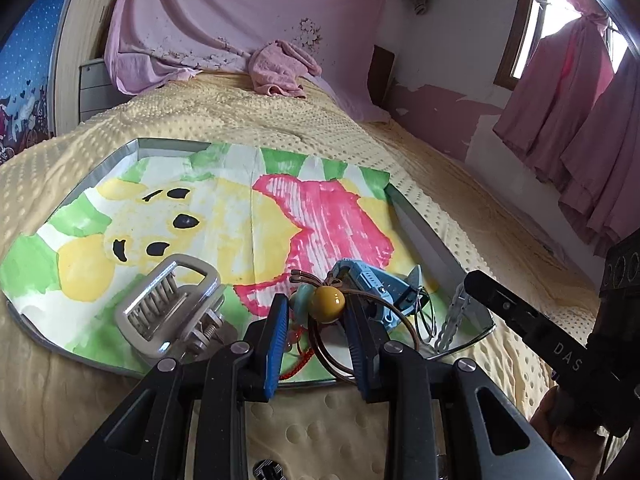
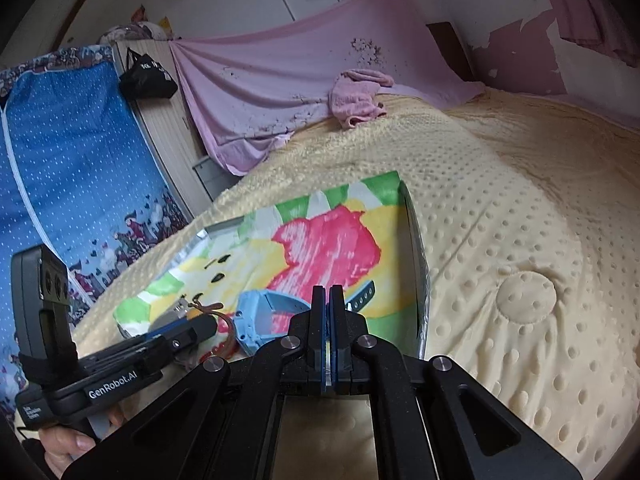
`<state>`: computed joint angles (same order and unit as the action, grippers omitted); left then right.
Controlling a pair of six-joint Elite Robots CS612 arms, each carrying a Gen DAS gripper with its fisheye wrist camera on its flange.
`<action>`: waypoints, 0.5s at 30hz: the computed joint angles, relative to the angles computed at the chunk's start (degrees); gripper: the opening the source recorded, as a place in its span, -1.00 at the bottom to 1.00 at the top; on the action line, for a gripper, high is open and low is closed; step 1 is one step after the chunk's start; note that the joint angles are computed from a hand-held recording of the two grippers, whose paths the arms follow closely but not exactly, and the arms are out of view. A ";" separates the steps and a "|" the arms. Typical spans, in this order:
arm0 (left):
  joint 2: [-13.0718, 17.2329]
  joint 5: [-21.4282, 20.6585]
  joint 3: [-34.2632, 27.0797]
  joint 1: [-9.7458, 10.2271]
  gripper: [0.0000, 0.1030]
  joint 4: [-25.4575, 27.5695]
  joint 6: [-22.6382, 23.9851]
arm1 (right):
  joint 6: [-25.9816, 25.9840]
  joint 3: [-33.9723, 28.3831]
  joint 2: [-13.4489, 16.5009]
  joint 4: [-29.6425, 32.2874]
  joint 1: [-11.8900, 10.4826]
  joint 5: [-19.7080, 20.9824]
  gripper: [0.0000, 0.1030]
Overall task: Organize jewelry
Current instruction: 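Carry both items over the tray and open both tools to release them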
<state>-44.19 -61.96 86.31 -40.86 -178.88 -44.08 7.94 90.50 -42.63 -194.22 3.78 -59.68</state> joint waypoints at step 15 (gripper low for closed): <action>-1.92 9.04 3.59 -2.14 0.43 -3.23 -1.32 | -1.04 3.52 -1.68 -4.52 -0.22 -3.27 -0.26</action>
